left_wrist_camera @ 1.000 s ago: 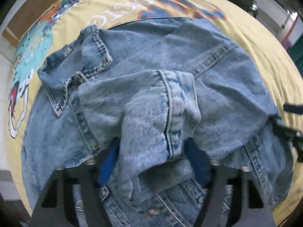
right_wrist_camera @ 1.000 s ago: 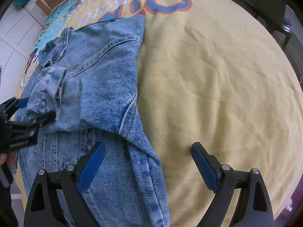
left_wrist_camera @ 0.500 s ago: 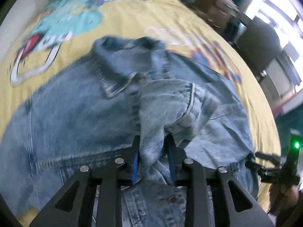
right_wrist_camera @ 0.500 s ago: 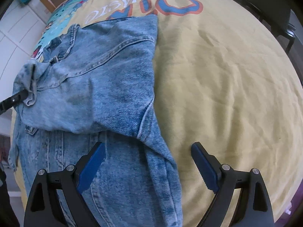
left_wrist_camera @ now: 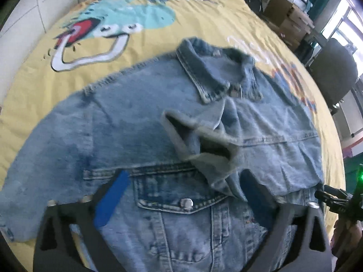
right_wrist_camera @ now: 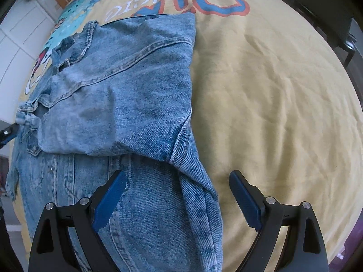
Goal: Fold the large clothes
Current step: 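Lay the held sleeve across the jacket front and open the left gripper, then grasp the jacket side edge beside the folded sleeve with the left gripper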
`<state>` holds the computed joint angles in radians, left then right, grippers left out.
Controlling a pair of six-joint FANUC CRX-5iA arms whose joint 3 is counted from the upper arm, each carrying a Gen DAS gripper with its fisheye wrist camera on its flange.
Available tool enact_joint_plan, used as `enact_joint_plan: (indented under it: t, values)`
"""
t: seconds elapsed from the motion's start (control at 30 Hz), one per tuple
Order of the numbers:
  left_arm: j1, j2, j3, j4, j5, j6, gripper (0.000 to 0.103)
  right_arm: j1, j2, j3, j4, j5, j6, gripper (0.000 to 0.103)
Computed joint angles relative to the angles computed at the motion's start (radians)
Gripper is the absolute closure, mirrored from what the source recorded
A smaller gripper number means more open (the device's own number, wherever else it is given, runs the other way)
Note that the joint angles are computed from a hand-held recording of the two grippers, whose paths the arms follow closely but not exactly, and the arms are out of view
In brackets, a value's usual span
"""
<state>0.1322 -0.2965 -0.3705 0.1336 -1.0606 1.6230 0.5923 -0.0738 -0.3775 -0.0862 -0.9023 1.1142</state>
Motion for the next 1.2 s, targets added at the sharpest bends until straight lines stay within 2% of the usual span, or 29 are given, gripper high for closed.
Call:
enact_joint_plan:
  t: [0.13,0.27,0.3,0.37,0.4,0.63,0.7,0.77,0.87,1.0,1.1,1.2]
  values:
    - [0.008,-0.046,-0.005,0.019,0.025,-0.020,0.001,0.015,-0.007,0.010,0.017,0.003,-0.017,0.010]
    - [-0.033,-0.017,0.015,0.018,0.062,-0.018,0.001,0.047,-0.016,0.024,0.051,0.009,-0.033,0.010]
    - [-0.046,-0.005,0.022,0.009,0.070,-0.006,0.001,0.054,-0.015,0.029,0.056,0.012,-0.036,0.009]
    - [-0.075,0.029,0.021,0.006,0.100,0.014,0.001,0.074,-0.006,0.039,0.075,0.026,-0.046,0.000]
    - [-0.086,0.043,0.020,0.000,0.109,0.021,0.001,0.081,-0.003,0.042,0.084,0.031,-0.051,0.000]
    - [-0.183,0.128,0.029,-0.167,0.113,0.115,0.001,0.160,0.060,0.046,0.179,0.132,-0.130,0.000]
    - [-0.172,0.133,0.010,-0.177,0.110,0.130,0.001,0.178,0.075,0.033,0.213,0.159,-0.152,0.000]
    - [-0.176,0.141,0.012,-0.243,0.086,0.177,0.001,0.204,0.106,0.017,0.274,0.179,-0.190,0.000]
    - [-0.131,0.091,-0.065,-0.202,0.141,0.112,0.001,0.216,0.124,-0.022,0.356,0.200,-0.259,0.000]
    - [-0.112,0.073,-0.082,-0.199,0.134,0.093,0.001,0.186,0.104,-0.057,0.337,0.244,-0.258,0.000]
    - [-0.072,0.054,-0.116,-0.145,0.151,0.059,0.001,0.178,0.095,-0.072,0.349,0.248,-0.258,0.000]
    - [-0.081,0.044,-0.122,-0.164,0.163,0.078,0.001,0.183,0.091,-0.071,0.356,0.233,-0.246,0.000]
